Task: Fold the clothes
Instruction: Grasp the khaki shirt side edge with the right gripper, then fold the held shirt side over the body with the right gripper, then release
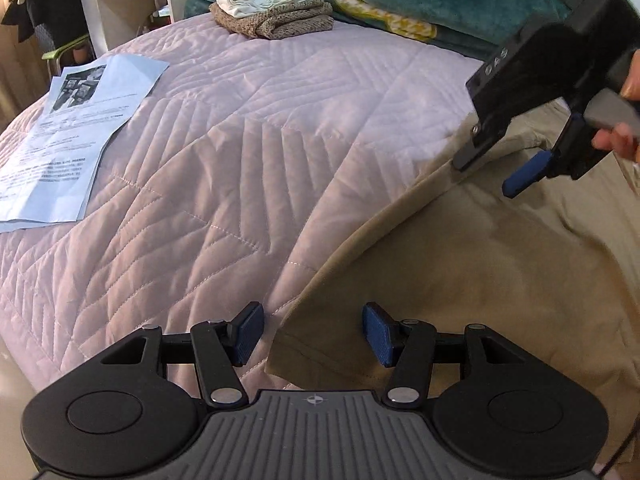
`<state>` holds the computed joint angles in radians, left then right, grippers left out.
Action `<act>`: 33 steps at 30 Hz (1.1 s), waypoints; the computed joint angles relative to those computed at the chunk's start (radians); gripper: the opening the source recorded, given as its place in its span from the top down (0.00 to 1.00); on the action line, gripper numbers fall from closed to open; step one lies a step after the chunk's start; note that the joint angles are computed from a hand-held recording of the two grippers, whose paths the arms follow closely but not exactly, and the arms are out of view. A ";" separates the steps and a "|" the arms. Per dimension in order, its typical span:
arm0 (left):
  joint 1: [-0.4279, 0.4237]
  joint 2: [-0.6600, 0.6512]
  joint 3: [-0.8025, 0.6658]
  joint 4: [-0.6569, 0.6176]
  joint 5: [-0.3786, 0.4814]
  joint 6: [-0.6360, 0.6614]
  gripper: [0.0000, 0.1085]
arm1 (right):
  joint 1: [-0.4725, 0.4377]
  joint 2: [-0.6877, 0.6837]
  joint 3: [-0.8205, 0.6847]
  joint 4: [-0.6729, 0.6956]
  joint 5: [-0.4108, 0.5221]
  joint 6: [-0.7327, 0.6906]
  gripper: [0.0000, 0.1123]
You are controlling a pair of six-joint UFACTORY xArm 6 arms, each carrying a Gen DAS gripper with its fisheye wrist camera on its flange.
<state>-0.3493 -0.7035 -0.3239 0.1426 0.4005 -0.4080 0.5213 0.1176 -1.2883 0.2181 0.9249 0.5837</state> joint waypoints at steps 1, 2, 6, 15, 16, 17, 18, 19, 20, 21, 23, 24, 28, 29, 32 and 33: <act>0.000 0.000 0.001 -0.013 -0.004 0.009 0.48 | -0.004 0.013 -0.010 0.009 0.007 -0.002 0.53; 0.001 0.001 0.002 -0.027 -0.007 0.019 0.48 | -0.010 0.019 -0.013 0.025 0.007 -0.001 0.53; -0.009 0.003 0.012 -0.037 -0.021 0.025 0.49 | -0.019 0.039 -0.025 -0.005 -0.003 0.030 0.53; -0.014 -0.016 0.014 -0.071 -0.007 0.044 0.51 | -0.013 0.039 -0.016 0.022 -0.043 0.011 0.54; -0.014 -0.016 0.013 -0.068 -0.005 0.046 0.51 | -0.010 0.044 -0.023 0.016 -0.040 0.017 0.54; -0.015 -0.015 0.013 -0.065 -0.003 0.047 0.51 | -0.004 0.058 -0.039 -0.011 -0.031 0.027 0.54; -0.015 -0.011 0.011 -0.066 -0.002 0.051 0.51 | 0.002 0.073 -0.055 -0.038 -0.022 0.038 0.54; -0.013 -0.006 0.006 -0.068 0.002 0.050 0.51 | 0.004 0.079 -0.057 -0.048 -0.025 0.043 0.54; -0.013 -0.001 0.001 -0.070 0.008 0.050 0.51 | 0.004 0.076 -0.045 -0.041 -0.043 0.042 0.56; -0.012 0.003 -0.006 -0.073 0.014 0.051 0.53 | 0.004 0.070 -0.032 -0.038 -0.063 0.040 0.60; -0.013 0.009 -0.016 -0.075 0.027 0.049 0.57 | 0.007 0.049 -0.012 -0.054 -0.086 0.033 0.95; -0.015 0.009 -0.020 -0.071 0.034 0.041 0.60 | 0.008 0.042 -0.009 -0.067 -0.088 0.030 0.96; -0.023 -0.009 -0.023 -0.089 0.052 0.045 0.76 | 0.018 0.016 0.001 -0.106 -0.087 -0.005 0.97; -0.026 -0.017 -0.023 -0.091 0.057 0.047 0.78 | 0.018 0.007 0.006 -0.115 -0.086 -0.008 0.97; -0.035 -0.039 -0.023 -0.099 0.073 0.051 0.81 | 0.009 -0.036 0.032 -0.132 -0.079 -0.034 0.97; -0.042 -0.049 -0.023 -0.104 0.078 0.056 0.81 | 0.007 -0.051 0.042 -0.137 -0.077 -0.041 0.97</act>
